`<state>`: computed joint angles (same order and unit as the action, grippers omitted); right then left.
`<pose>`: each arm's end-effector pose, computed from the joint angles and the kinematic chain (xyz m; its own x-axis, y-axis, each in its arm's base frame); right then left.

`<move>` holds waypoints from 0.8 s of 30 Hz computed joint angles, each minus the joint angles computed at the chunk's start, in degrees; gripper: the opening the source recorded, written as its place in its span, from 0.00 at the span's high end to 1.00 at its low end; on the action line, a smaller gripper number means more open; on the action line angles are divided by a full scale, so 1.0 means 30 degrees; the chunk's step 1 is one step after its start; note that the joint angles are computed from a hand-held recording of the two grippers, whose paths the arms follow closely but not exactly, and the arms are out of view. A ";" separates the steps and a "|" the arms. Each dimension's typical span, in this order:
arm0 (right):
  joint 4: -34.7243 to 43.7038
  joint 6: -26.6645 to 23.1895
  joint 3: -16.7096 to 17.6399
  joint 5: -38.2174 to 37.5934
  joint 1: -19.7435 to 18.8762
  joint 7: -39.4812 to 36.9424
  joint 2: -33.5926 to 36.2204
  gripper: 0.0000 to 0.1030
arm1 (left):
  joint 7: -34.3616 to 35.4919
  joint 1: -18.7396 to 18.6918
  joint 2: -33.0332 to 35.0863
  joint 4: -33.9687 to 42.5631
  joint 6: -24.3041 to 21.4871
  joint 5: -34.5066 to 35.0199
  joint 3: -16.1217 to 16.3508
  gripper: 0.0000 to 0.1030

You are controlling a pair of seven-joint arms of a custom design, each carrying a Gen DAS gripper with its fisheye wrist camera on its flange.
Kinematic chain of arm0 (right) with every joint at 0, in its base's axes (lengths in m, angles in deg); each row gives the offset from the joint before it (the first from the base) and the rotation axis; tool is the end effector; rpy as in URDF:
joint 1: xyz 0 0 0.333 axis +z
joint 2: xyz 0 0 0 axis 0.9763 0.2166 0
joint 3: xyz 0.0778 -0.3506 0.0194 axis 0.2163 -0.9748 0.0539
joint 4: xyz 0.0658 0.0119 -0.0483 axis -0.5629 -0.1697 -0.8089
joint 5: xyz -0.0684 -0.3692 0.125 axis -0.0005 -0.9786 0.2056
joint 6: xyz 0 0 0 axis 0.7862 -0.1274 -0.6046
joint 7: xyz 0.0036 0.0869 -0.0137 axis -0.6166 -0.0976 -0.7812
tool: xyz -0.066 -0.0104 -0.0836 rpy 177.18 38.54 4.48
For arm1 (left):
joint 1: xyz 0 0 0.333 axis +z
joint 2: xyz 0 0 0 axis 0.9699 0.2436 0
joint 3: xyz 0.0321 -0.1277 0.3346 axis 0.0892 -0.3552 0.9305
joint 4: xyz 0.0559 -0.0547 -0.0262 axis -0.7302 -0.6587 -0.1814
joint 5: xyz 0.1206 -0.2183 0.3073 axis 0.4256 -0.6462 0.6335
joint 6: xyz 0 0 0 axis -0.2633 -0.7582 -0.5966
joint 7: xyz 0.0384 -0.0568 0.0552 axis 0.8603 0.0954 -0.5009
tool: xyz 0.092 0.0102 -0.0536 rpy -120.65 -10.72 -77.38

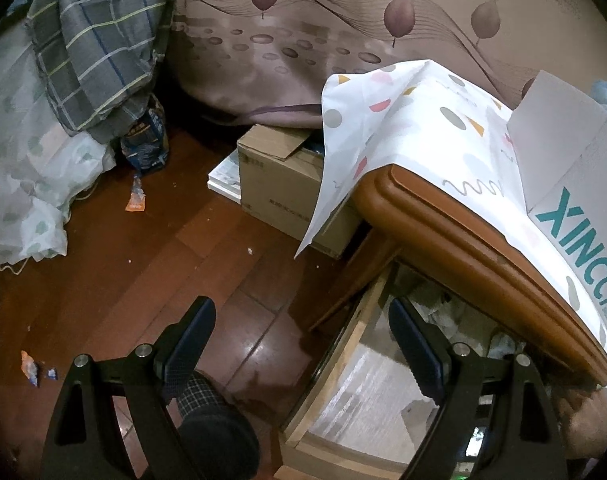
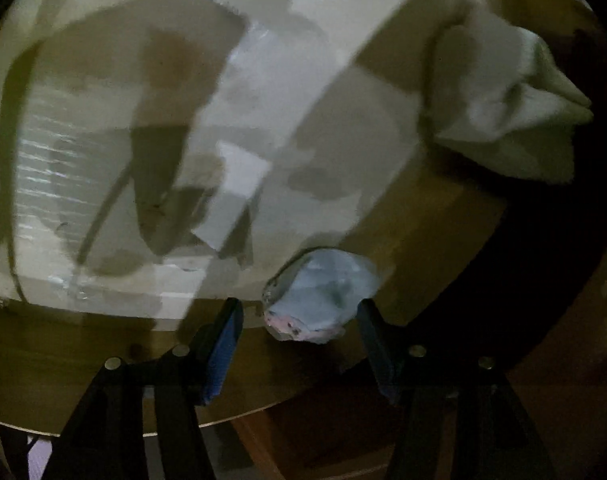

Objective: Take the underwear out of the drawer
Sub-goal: 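Move the right tool down into the drawer toward the light blue floral sock, then grasp the light blue sock with pink flowers with the right tool and lift it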

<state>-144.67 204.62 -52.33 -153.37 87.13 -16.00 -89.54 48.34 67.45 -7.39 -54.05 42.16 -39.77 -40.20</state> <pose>0.5151 0.0547 0.4370 0.8732 0.0274 0.4866 -0.3555 -0.6471 0.6744 0.6607 -0.2096 0.6406 -0.1994 -0.9661 0.1643 -0.8515 0.0878 -0.5170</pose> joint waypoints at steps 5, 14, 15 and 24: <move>0.0338 -0.0975 -0.0045 -0.1224 0.0071 -0.1141 0.0939 0.36 | -0.0033 -0.0012 0.0168 0.0231 -0.0336 -0.0120 -0.0016 0.16; -0.0593 -0.1158 -0.0328 -0.3928 0.0257 -0.1097 0.1635 0.31 | 0.0439 0.0008 0.0177 0.0308 -0.0556 -0.0398 -0.0105 0.16; -0.0580 -0.1340 -0.0370 -0.4250 0.0267 -0.0612 0.1852 0.31 | 0.0427 -0.0035 0.0177 0.0308 -0.0541 -0.0304 -0.0089 0.16; -0.0340 -0.1297 -0.0638 -0.5534 0.0301 0.0350 0.2600 0.20 | 0.0559 0.0026 0.0196 0.0380 -0.0740 -0.0762 -0.0145 0.16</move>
